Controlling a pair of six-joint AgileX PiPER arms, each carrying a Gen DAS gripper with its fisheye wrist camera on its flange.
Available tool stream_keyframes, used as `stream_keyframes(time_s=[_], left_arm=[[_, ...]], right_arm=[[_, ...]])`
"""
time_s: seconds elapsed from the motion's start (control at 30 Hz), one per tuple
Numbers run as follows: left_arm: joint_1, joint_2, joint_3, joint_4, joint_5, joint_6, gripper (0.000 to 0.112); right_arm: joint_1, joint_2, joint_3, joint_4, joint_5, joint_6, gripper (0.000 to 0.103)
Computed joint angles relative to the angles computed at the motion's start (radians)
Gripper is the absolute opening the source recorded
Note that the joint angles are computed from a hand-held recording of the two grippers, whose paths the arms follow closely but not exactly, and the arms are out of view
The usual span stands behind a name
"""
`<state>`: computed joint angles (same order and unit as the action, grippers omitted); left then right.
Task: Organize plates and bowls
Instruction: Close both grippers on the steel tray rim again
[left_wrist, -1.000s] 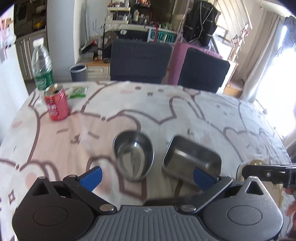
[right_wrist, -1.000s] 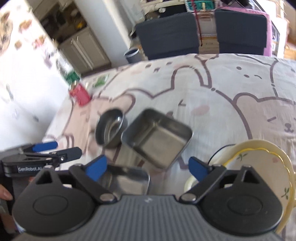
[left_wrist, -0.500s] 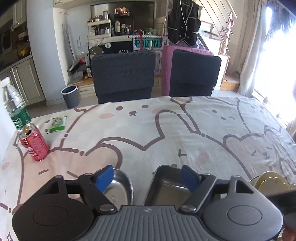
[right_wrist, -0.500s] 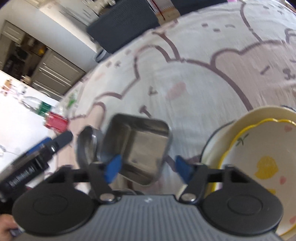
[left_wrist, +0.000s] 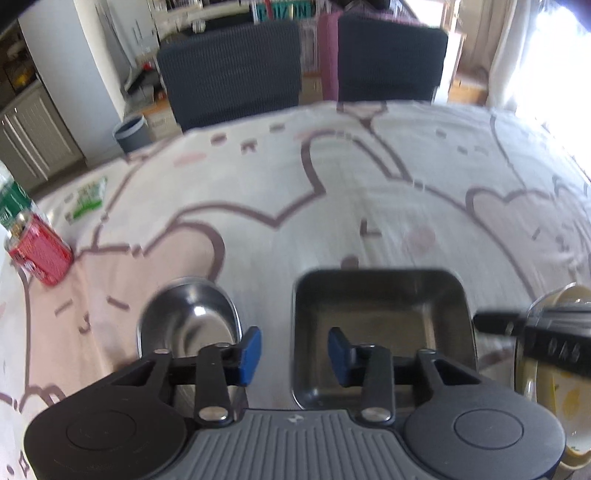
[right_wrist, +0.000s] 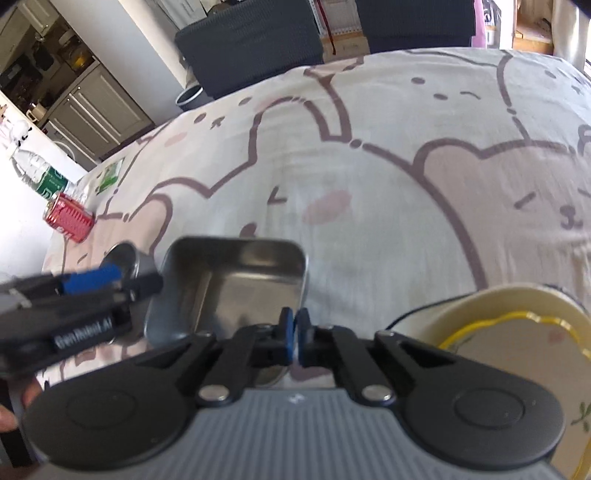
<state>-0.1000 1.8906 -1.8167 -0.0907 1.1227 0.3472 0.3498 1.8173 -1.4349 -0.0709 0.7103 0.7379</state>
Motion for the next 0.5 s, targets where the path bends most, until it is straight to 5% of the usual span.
stream_keyframes(time_s=[0.1,0.3,0.5], left_arm=[[-0.007,0.014,-0.007,0.018,0.031,-0.017,0.025],[-0.003,0.014,0.011,0.02,0.009,-0.028,0.025],[-0.009,0.026,-0.001,0.024,0.003,-0.041,0.025]], right_arm=[[0.0,-0.019,0.026,-0.047,-0.021,-0.009,0.002],[-0.03,-0.024,0.039,0.107,-0.06,-0.143,0.008],[0.004,-0.005,0.021,0.08,-0.047,-0.109,0.008]])
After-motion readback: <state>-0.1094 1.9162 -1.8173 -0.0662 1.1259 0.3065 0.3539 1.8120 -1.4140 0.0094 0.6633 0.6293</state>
